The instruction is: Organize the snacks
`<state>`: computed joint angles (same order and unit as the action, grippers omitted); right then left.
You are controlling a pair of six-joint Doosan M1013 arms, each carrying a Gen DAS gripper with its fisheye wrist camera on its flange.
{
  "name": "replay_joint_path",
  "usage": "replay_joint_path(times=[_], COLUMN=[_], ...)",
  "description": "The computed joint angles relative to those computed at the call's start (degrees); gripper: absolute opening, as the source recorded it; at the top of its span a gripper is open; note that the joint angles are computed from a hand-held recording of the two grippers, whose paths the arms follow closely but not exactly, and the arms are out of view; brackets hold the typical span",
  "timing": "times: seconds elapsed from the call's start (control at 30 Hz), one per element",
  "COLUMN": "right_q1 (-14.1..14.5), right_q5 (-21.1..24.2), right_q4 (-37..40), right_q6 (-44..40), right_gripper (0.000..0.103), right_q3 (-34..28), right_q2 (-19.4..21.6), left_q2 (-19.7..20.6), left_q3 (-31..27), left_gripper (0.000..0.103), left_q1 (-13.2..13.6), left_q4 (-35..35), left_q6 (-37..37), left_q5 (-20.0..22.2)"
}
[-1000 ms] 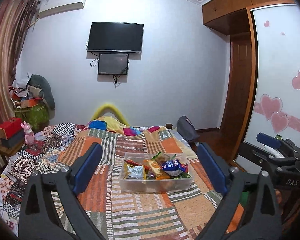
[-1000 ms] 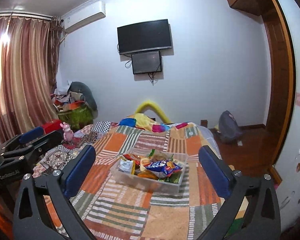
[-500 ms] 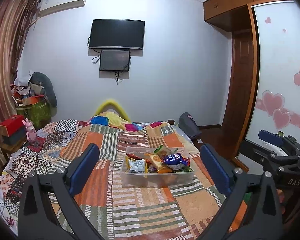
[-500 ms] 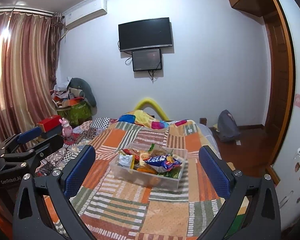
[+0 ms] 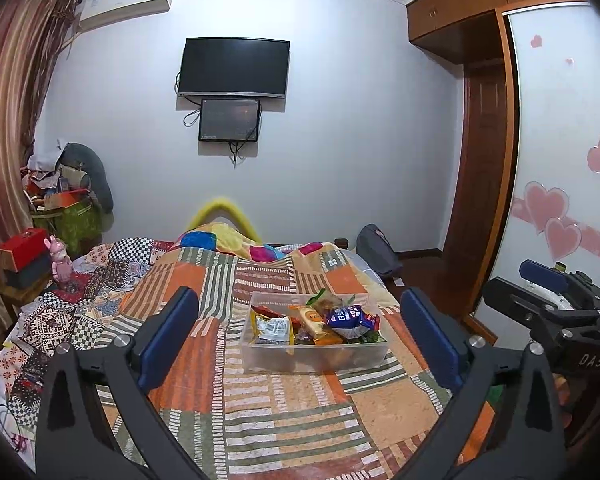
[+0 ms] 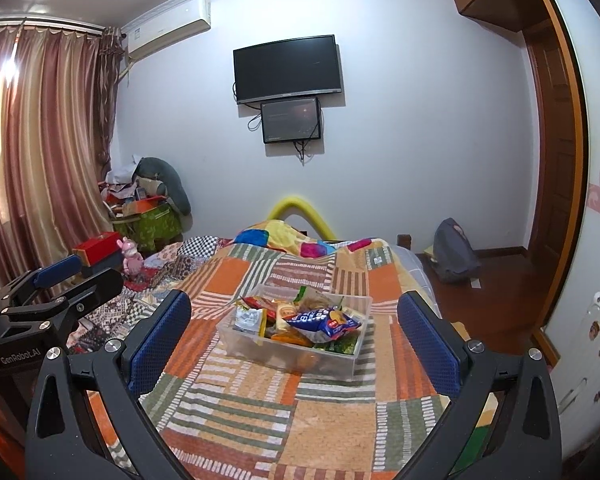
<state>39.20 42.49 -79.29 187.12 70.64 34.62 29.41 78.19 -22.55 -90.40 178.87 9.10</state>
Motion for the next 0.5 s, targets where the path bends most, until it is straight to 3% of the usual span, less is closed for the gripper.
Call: replay_joint_path(times=[0.33,0.5], right_q1=[0.1,0.2], right_q5=[0.4,0.5], right_q4=[0.0,0.1], right_q6=[-0.7,-0.7], right_gripper=[0.103,0.103], right_q3=[-0.2,-0.3], right_q2=[0.0,0.0], left_q2=[-0.1,-0.1], left_q3=[0.3,0.3], left_gripper=[0.103,0.103], left_q1=[-0.1,-0.2], left_q4=[-3.0,-1.0], left_q6=[3.2,1.5], left_q5=[-0.4,-0.1])
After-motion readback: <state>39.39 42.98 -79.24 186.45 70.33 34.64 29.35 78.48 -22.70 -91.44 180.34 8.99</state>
